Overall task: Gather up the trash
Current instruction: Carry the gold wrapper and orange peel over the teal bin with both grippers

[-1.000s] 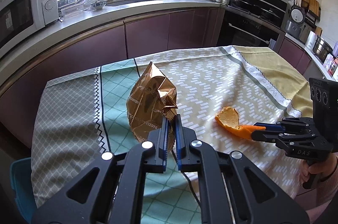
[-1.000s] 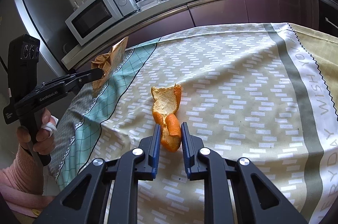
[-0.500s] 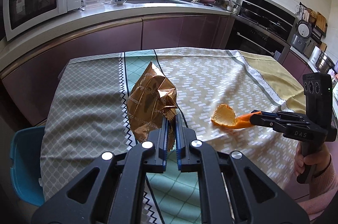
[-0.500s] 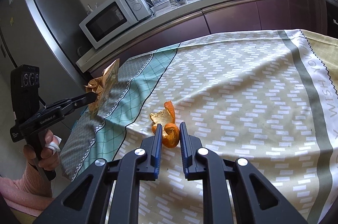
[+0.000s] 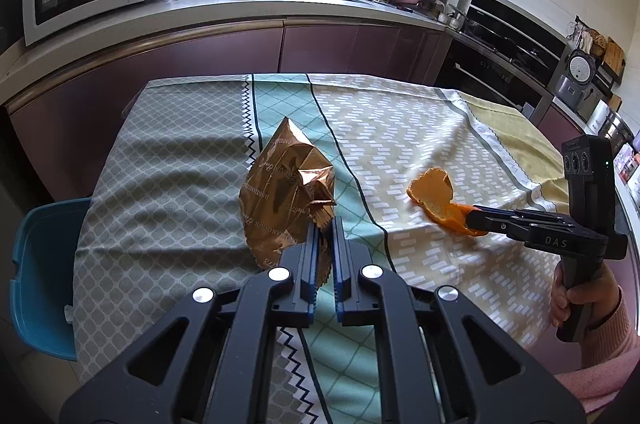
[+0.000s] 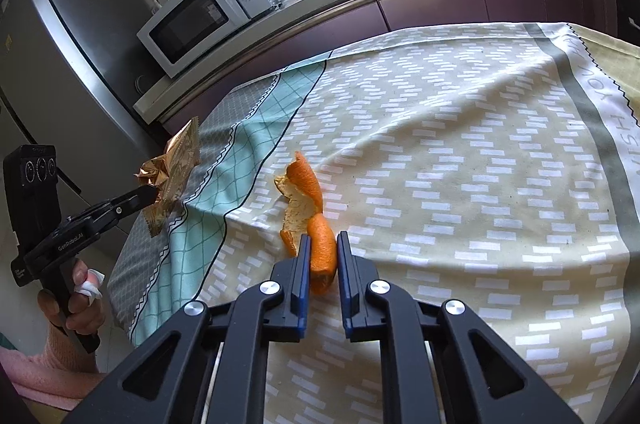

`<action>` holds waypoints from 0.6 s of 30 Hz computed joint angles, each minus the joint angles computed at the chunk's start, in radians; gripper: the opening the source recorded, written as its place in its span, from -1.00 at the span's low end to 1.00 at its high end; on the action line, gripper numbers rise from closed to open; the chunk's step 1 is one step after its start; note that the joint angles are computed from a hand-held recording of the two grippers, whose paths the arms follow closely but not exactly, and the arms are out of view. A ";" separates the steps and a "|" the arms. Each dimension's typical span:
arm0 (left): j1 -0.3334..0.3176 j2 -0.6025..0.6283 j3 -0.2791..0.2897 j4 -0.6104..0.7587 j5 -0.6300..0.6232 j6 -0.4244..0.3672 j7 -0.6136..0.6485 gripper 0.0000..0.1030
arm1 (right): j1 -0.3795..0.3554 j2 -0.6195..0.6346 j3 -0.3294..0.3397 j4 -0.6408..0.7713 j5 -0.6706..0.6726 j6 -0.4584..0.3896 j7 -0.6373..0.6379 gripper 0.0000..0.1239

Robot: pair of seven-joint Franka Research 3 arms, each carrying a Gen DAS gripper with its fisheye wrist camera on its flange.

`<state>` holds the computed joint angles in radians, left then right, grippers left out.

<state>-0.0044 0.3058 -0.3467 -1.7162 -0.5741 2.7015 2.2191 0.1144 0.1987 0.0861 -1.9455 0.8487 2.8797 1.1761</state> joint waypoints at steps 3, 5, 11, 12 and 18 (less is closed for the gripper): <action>0.006 -0.015 -0.001 -0.017 -0.010 0.009 0.009 -0.87 | -0.005 -0.009 0.018 0.004 0.054 0.009 -0.054 -0.82; 0.010 -0.026 -0.001 -0.030 -0.025 0.015 0.018 -0.87 | -0.011 -0.014 0.032 0.013 0.113 0.006 -0.112 -0.82; 0.015 -0.059 0.010 -0.063 -0.073 0.031 0.047 -0.87 | 0.011 -0.005 0.040 0.064 0.184 -0.011 -0.203 -0.82; 0.015 -0.065 0.013 -0.067 -0.081 0.032 0.052 -0.87 | 0.014 0.000 0.042 0.076 0.193 -0.017 -0.215 -0.82; 0.013 -0.104 0.035 -0.104 -0.128 0.043 0.076 -0.87 | 0.033 0.036 0.048 0.146 0.199 -0.058 -0.246 -0.82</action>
<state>0.0089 0.2014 -0.3115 -1.8203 -0.7025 2.7441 2.2955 0.1470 0.2348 0.1346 -1.7991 1.0476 2.8218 0.9300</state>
